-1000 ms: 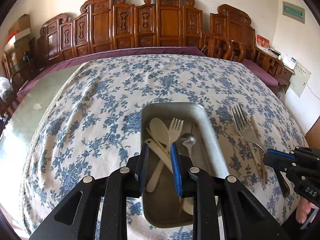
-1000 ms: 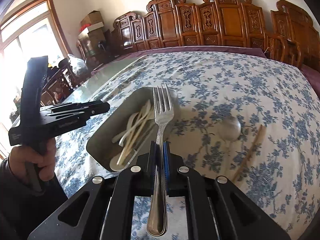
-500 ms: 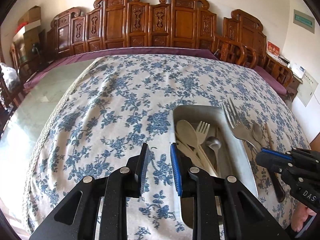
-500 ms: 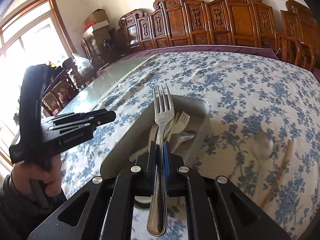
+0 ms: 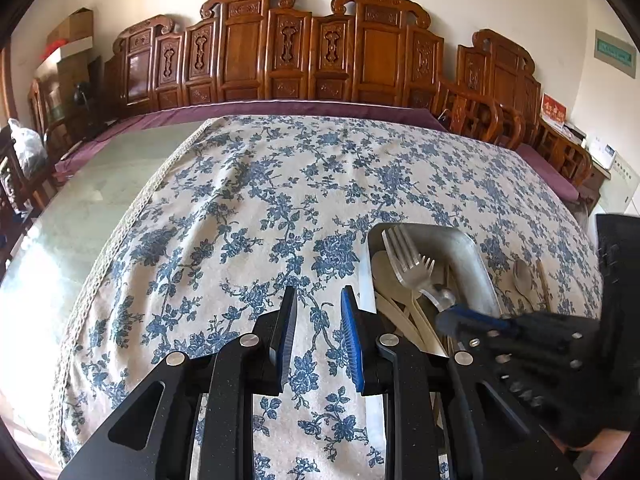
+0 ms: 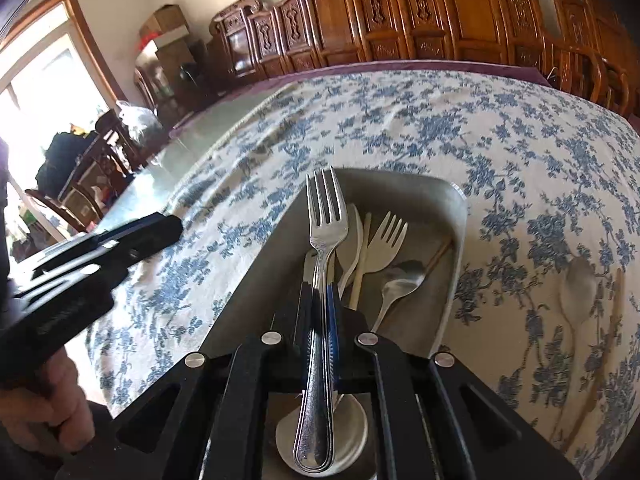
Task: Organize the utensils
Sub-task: 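Lower the metal fork into the tray and open the right gripper, then move the open right gripper back toward the metal spoon and chopstick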
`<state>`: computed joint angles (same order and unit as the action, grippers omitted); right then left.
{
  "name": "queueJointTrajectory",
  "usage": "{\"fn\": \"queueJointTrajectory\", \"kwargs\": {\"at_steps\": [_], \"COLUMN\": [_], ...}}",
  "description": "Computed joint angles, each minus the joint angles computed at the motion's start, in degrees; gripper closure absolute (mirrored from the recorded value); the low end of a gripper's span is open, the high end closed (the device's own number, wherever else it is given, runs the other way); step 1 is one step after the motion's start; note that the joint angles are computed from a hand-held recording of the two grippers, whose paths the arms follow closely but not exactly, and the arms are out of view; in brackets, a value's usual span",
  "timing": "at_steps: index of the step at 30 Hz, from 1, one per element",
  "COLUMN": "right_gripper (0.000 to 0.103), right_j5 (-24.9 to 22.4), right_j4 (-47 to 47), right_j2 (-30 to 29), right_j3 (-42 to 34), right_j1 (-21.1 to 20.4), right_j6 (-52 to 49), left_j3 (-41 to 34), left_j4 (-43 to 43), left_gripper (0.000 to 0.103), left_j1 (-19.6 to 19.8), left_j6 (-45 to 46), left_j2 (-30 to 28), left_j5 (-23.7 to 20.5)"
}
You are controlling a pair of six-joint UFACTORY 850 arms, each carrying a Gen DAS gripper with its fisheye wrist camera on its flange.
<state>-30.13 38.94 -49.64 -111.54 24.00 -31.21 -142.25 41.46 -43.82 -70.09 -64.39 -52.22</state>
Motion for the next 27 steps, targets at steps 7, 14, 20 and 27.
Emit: {"fn": "queueJointTrajectory", "kwargs": {"at_steps": [7, 14, 20, 27], "right_gripper": [0.094, 0.091, 0.091, 0.091], "right_j5": [-1.1, -1.1, 1.0, 5.5], "right_j4": [-2.3, 2.5, 8.9, 14.5], "right_j2": [-2.1, -1.6, 2.8, 10.7], "right_j3": [-2.2, -1.5, 3.5, 13.0], "right_j1": [0.5, 0.2, -0.9, -4.2], "right_j6": [4.8, 0.5, -8.7, -20.1], "left_j3": [1.2, 1.9, 0.2, -14.5], "left_j4": [0.4, 0.7, 0.0, -3.5], "left_gripper": [0.082, 0.082, 0.082, 0.080], "left_j1": [0.0, 0.0, -0.1, -0.9], "left_j6": [-0.7, -1.0, -0.1, 6.1], "left_j2": [0.8, 1.2, 0.4, -7.6], "left_j5": [0.6, 1.0, 0.7, -2.9]}}
